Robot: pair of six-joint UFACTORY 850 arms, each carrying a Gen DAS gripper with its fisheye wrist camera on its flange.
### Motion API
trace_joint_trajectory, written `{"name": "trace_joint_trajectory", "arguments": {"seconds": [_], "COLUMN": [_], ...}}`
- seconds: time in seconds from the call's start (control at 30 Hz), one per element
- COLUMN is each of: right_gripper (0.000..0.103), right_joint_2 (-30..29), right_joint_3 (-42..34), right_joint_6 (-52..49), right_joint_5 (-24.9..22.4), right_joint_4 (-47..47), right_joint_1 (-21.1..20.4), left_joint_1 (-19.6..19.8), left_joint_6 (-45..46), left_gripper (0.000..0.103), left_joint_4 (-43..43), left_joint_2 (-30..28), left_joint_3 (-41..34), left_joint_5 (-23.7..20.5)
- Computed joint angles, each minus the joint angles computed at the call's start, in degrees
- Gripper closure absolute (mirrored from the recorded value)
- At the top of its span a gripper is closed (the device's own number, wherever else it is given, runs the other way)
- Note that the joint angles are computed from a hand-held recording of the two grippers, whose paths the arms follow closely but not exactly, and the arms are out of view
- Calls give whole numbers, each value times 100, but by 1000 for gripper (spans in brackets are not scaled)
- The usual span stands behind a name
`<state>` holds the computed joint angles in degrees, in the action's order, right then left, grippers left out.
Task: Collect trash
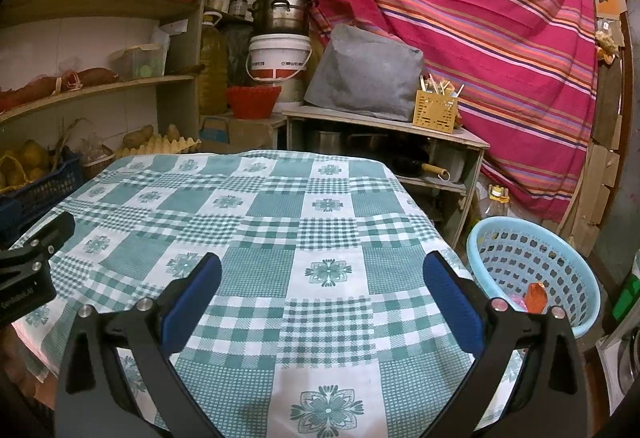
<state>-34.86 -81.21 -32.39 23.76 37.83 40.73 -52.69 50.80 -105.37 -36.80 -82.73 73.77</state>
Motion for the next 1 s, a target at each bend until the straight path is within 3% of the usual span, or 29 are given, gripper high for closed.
{"name": "trace_joint_trajectory", "arguments": {"seconds": [1.0], "right_gripper": [5], "right_joint_2": [-17], "right_joint_3": [-33], "right_joint_6": [-17], "right_joint_5": [-30], "right_joint_4": [17], "right_joint_1": [3], "left_joint_1": [-33], "left_joint_6": [65], "left_gripper": [5], "left_joint_4": [33], "left_joint_2": [-6], "left_joint_3": [-27], "left_joint_5": [112]}}
